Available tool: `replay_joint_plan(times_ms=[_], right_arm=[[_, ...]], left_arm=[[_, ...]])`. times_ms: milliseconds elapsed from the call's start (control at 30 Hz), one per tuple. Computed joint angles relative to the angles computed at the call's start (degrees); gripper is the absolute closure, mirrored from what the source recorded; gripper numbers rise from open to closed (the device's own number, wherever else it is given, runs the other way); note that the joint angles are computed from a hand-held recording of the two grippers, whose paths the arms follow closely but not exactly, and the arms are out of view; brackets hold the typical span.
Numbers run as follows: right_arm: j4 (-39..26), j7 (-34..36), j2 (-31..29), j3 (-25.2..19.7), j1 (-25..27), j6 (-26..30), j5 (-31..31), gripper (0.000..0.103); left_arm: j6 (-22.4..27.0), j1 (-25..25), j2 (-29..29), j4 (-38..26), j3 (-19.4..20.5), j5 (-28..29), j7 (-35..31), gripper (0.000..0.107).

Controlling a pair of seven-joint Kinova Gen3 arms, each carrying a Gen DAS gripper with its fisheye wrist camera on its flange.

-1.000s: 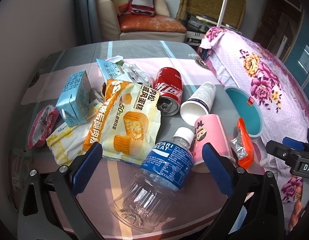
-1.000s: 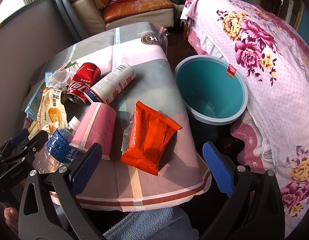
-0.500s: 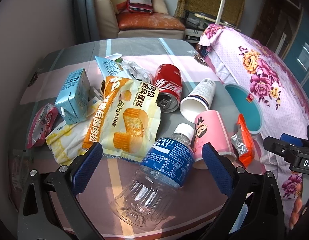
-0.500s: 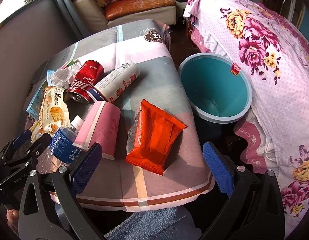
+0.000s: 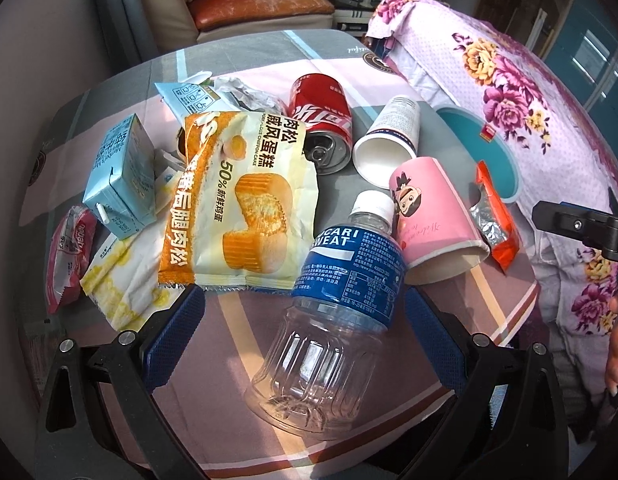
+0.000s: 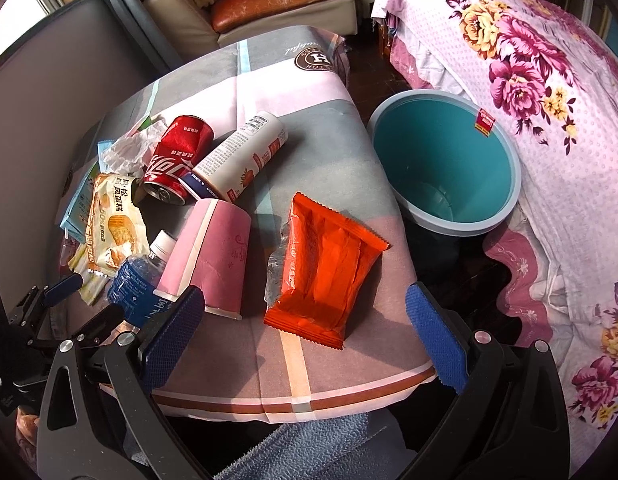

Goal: Collect trash
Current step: 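Close left tool on the water bottle while right tool grasps the orange packet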

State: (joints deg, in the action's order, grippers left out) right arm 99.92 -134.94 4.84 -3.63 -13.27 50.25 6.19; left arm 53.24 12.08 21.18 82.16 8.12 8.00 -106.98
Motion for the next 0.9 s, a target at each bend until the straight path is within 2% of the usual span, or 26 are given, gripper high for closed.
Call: replay_joint_plan(times_ms=[167, 333, 433, 467, 600, 700, 867, 900], right_arm=[[0.27, 2.04, 0.35, 0.31, 1.0, -0.75, -2.23, 0.006], [1.18, 3.58, 0.48, 0.97, 2.49, -1.59, -4.74, 0.006], [2.01, 4.01, 0.9, 1.34, 3.33, -1.99, -5.86, 0.006], [2.35, 4.38, 1.12, 1.49, 3.74, -2.24, -6.49, 0.006], [3.36, 6.98, 2.39, 1.9, 5.64, -3.33, -10.1, 0.006], [4.91, 10.61, 2.97, 1.94, 7.52, -5.98, -14.47, 0.006], [5.85, 14.61, 4.56, 1.39, 8.49, -8.93, -18.07, 0.006], [6.12, 15.75, 4.87, 1.2, 8.77, -9.62, -19.1, 0.012]], left_arm=[[4.46, 0.39, 2.51, -2.38, 0.41, -0.79, -2.02, 0.007], [4.26, 3.6, 4.26, -2.7, -0.61, -4.52, -0.57, 0.007], [5.44, 3.35, 6.17, -3.87, -0.52, -4.02, 0.2, 0.007], [5.53, 3.12, 6.54, -4.02, -0.47, -3.63, 0.41, 0.009], [3.23, 3.18, 5.81, -2.46, -0.81, -3.64, 1.71, 0.035], [3.11, 1.88, 5.35, -2.24, -0.3, -2.13, 1.48, 0.037], [3.44, 0.32, 4.26, -1.46, 0.12, -0.21, 0.68, 0.038], [3.27, 0.35, 3.98, -1.21, 0.08, -0.16, 0.7, 0.038]])
